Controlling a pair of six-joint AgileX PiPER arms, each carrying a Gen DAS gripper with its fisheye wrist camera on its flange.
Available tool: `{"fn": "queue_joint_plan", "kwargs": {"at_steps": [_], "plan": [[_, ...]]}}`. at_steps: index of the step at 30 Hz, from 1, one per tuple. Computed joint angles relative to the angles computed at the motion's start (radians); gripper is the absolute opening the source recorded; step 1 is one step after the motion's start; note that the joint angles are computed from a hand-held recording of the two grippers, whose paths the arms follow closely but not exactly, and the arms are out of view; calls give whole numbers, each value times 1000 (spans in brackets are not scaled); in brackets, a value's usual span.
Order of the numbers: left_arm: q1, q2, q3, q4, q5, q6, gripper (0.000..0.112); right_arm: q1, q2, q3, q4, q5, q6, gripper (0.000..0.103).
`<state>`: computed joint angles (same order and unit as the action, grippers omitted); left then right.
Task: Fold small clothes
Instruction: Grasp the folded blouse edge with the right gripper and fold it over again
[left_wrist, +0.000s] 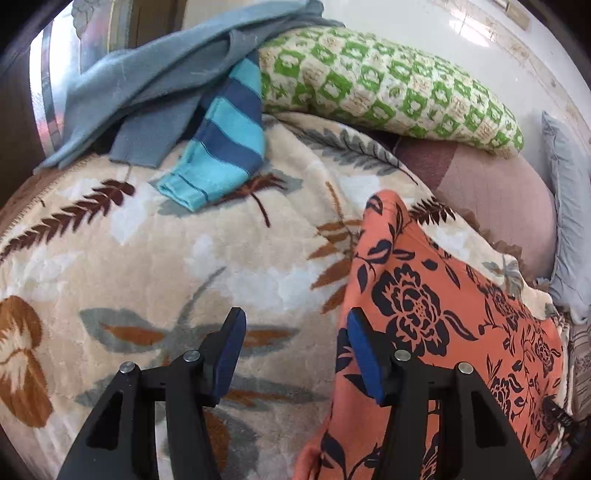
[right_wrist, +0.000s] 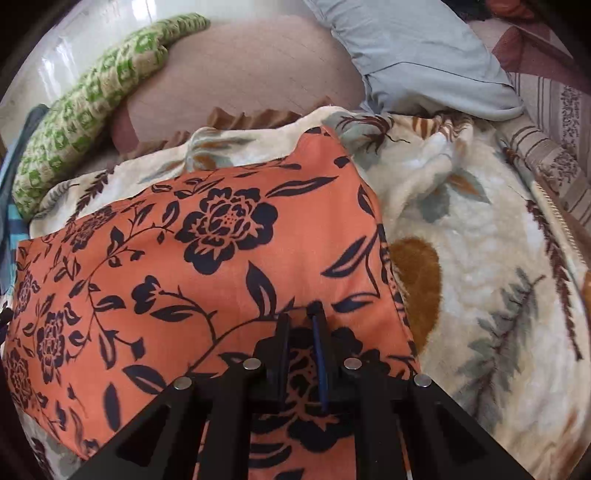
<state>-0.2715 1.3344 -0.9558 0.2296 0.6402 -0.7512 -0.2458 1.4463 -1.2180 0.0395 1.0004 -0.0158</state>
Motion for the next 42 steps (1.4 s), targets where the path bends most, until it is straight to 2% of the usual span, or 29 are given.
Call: {"fn": "queue_joint_plan", "kwargs": {"at_steps": [2, 5, 7, 9, 11, 12, 13, 14, 16, 18, 20, 23, 24, 27, 29, 30, 32, 34, 36, 38, 40, 42], "plan": [[-8, -29, 11, 5, -26, -3, 58, 43, 1, -71, 46, 38, 13, 15], [7, -51, 20, -170, -93, 179, 58, 171, 65, -175, 125, 71, -15, 15], [-14, -33, 10, -213, -98, 251, 59, 259, 141, -238, 217, 90, -40, 15], [-63, 23, -18, -142, -53, 225, 68, 359, 216, -285, 208, 78, -2, 15], [-109, 115, -66, -34, 44, 157, 72, 424, 337, -365, 200, 76, 23, 15], [-108, 135, -63, -17, 47, 141, 78, 453, 395, -401, 154, 53, 68, 15], [-93, 127, -42, -24, 9, 133, 81, 469, 422, -412, 113, -10, 102, 15], [-70, 124, -42, -59, 5, 157, 82, 473, 458, -447, 84, -33, 134, 15], [-20, 122, -50, -157, 4, 239, 82, 436, 530, -538, 113, -6, 172, 15], [16, 107, -37, -194, -13, 249, 82, 389, 541, -577, 180, 20, 221, 15], [38, 85, -15, -205, -39, 219, 82, 368, 488, -540, 163, 6, 234, 15], [30, 50, 4, 0, -39, -27, 82, 359, 368, -395, 120, -62, 144, 15], [42, 33, 16, 25, -46, -64, 82, 357, 335, -350, 105, -70, 124, 15], [98, 3, 32, -13, -41, -72, 82, 315, 176, -105, 80, -109, 53, 15], [132, -3, 33, -47, -9, -60, 82, 241, 11, 80, 169, -185, -90, 15], [137, 0, 29, -50, 6, -68, 82, 212, -50, 126, 182, -179, -133, 15], [133, -5, 29, -45, 37, -92, 82, 141, -125, 168, 202, -95, -182, 15], [114, -36, 46, -36, 59, -112, 82, 17, -171, 207, 288, 1, -258, 17], [71, -93, 72, -5, 99, -143, 82, -104, -189, 247, 373, 53, -337, 17], [-11, -171, 117, 79, 159, -250, 82, -176, -179, 256, 440, 94, -317, 17], [-101, -256, 168, 132, 213, -391, 82, -189, -142, 225, 454, 129, -250, 17], [-154, -312, 206, 100, 205, -432, 82, -180, -122, 216, 446, 128, -234, 17]]}}
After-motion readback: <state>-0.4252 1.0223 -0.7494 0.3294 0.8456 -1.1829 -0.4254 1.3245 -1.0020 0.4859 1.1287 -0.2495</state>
